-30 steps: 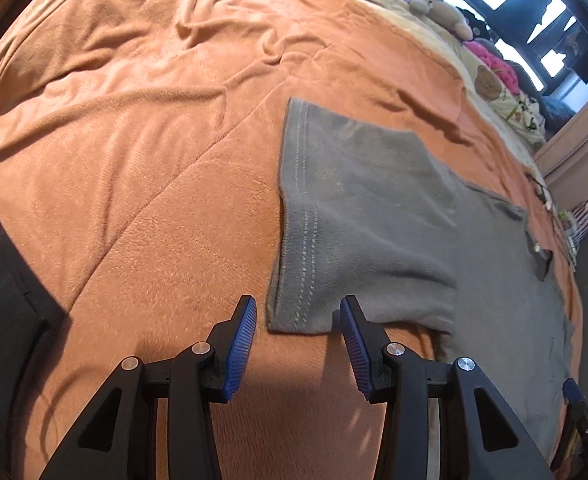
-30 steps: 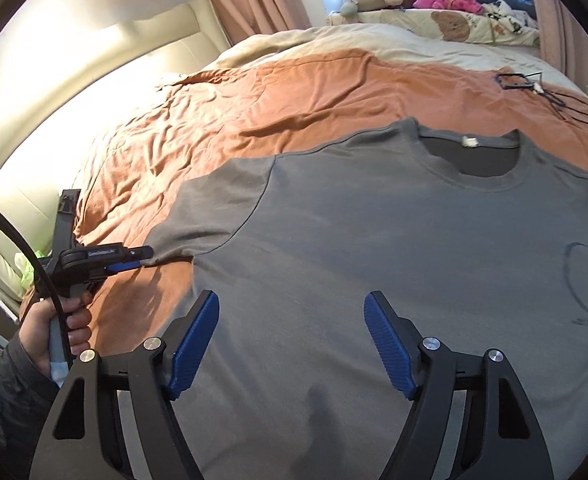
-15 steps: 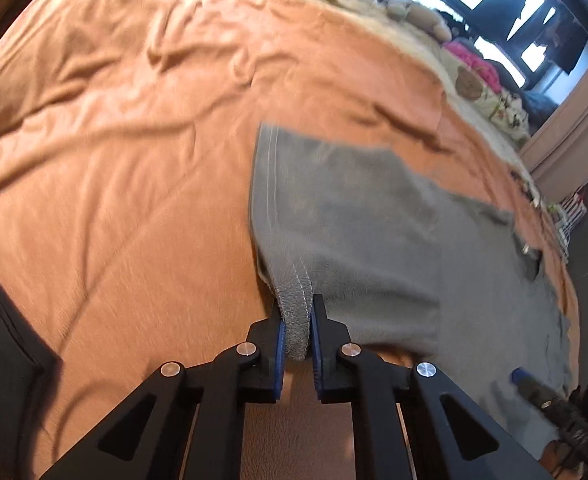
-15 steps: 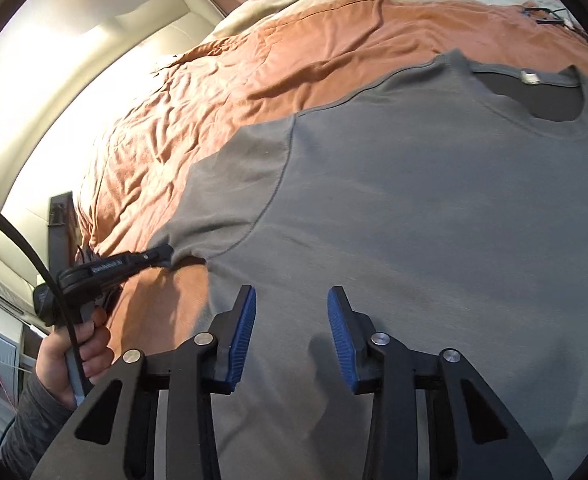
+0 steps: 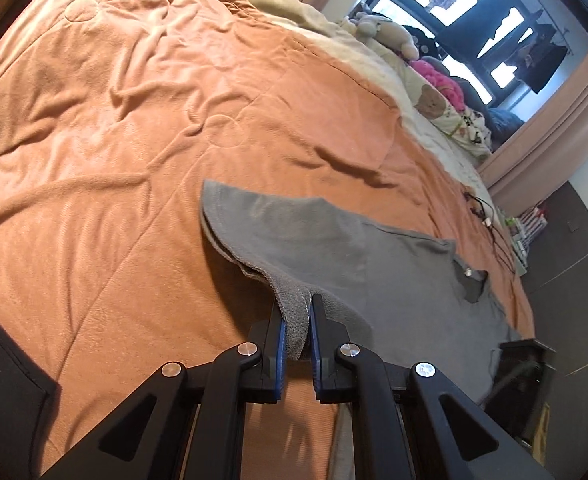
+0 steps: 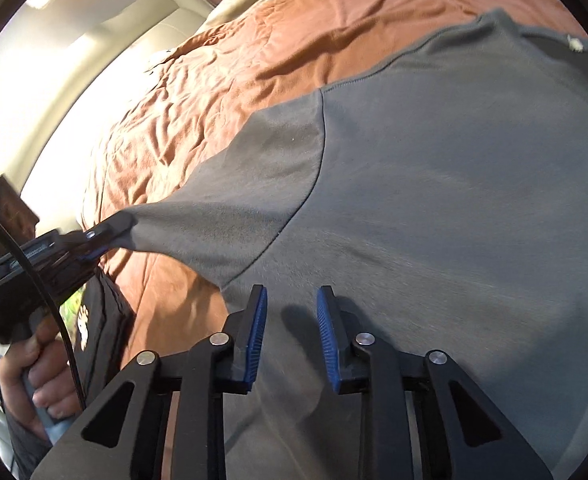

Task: Fold small clothes
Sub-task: 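Grasp the shirt's side edge with the left gripper and fold it inward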

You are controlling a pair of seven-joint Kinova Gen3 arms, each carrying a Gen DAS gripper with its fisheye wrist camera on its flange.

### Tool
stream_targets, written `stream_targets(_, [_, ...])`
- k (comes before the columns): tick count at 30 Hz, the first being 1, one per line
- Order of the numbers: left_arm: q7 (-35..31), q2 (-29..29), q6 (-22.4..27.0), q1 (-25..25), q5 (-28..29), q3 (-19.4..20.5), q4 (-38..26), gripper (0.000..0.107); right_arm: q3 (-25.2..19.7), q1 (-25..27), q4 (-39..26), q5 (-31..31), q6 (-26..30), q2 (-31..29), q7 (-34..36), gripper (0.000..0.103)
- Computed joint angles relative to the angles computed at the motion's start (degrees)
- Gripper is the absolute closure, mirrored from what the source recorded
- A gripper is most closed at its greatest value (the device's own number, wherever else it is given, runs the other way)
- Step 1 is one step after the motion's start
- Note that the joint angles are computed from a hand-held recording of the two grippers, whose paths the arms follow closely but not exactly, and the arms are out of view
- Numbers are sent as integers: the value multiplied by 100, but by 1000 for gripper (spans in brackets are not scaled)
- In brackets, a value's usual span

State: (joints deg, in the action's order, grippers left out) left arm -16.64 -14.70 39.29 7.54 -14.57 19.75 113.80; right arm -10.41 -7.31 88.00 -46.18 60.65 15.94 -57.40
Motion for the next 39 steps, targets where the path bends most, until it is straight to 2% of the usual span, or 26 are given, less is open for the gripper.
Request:
stream_targets(10, [-349,34,-45,85,321,-218,-35,97,-52,-100,159,-253,-720,169,-522,84])
stream_targets(13, [-516,22,-199,140,557,-371,28,97,-145,-119,38,-278,-580,389,-755,84])
stream_targets(17, [-680,3,-361,153,749,-427,43,97,-317,18,-56,-638,-323,663,-775,87])
stream_targets(21, [-857,45,-523,186,996,-476,-8,97,-402,85,-217,-832,-13,936,-884,94])
stream_targets(24, [-980,101,-681,246,1171,-479,-61,97,-415,92,-269,-777,131,1006,-820,96])
stream_targets(28, [-950,246,-698,289,1128,-318,-270,97,-358,195,-548,-648,515,1061,-860,96])
stream_targets(32, [-867,451,-687,395,1025,-219,-509,97,-262,340,-598,-545,651,863,-826,96])
stream_targets(39, [-472,973,-503,817,477,-76,-1065,97,46,682,-668,-269,992,476,-688,96])
